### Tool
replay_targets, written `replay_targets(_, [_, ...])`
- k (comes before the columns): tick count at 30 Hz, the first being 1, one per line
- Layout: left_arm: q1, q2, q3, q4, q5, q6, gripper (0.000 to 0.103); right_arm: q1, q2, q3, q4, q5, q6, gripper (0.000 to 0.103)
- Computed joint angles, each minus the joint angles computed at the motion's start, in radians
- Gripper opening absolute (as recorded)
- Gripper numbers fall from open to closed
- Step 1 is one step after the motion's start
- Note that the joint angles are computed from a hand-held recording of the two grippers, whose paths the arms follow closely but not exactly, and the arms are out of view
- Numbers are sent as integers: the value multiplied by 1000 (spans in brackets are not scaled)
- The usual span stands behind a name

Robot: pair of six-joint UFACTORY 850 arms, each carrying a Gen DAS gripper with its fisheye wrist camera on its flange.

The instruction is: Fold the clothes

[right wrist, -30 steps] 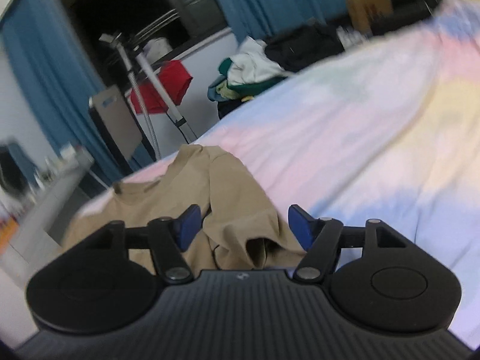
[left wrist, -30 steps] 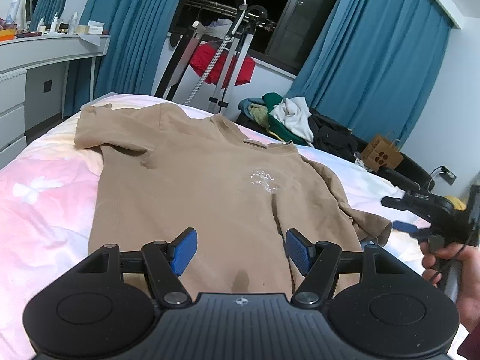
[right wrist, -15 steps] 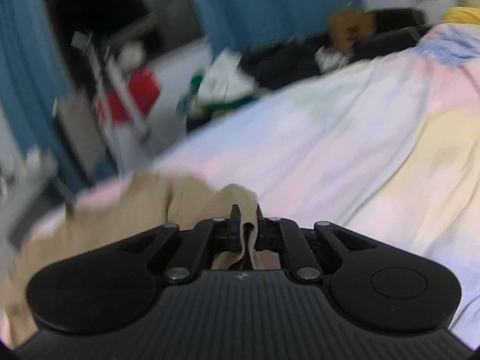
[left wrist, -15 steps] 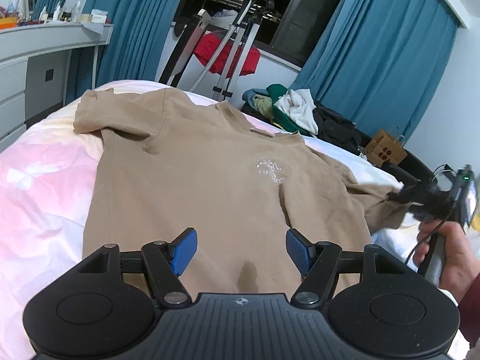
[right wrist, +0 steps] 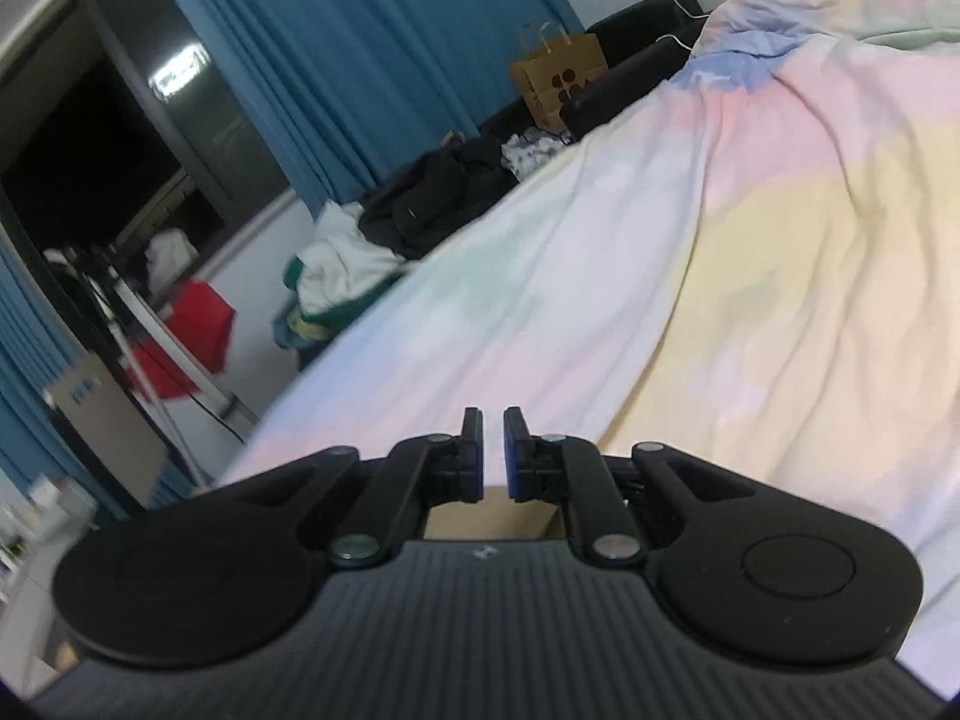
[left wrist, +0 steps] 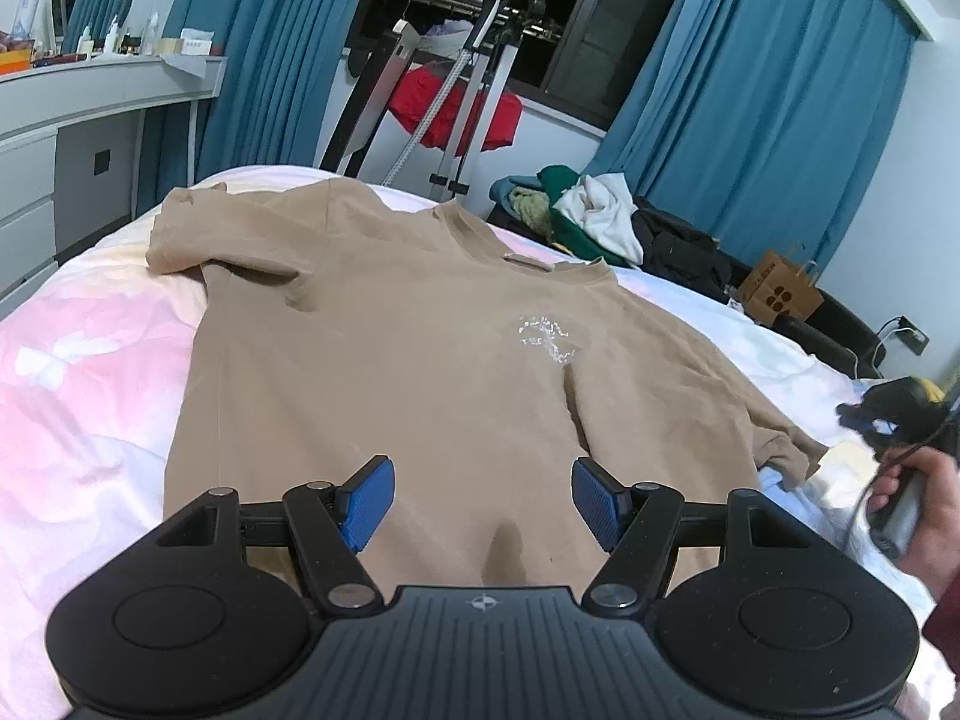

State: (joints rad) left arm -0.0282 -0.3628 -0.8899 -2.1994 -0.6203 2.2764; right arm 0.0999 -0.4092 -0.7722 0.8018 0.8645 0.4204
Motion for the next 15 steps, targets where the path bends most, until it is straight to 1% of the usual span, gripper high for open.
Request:
replay_targets(1, [0,2,1,-2,0,2,68,5,17,10,-40,-13,41,12])
replay_targets(2, [-1,4,2,-3,2,1,68,10,33,20,-81,-24,82,16])
replay_targets(3, [-1,5,2,-3,5,-3,68,14,49,30,-123,-34,126,28])
replay_targets(4, [-2,6,2,-1,8,-8,68,18,62,38,-175,-48,177,38])
replay_targets(5, [-2,8,3,1,11,-12,68,17,63,39,-268,-79,263,61])
replay_targets(6, [-2,10,4,2,14,-15,68,16,54,36,-366,-97,362,76])
replay_targets(9, [-6,14,6,-1,25,-18,68,8,6,3,-621,-137,662,77])
replay_targets(10, [-6,15,6,1,27,-22,68,6,-25,-16,-680,-134,755,77])
replay_targets(11, [-7,15,6,4,28,-26,68,7,-51,-33,-702,-135,805,77])
replay_targets(13, [-6,15,4,10,24,-32,68,15,-97,-74,-651,-160,812,76])
replay_targets(15, [-5,11,1,11,23,-33,68,28,-130,-98,-551,-128,768,76])
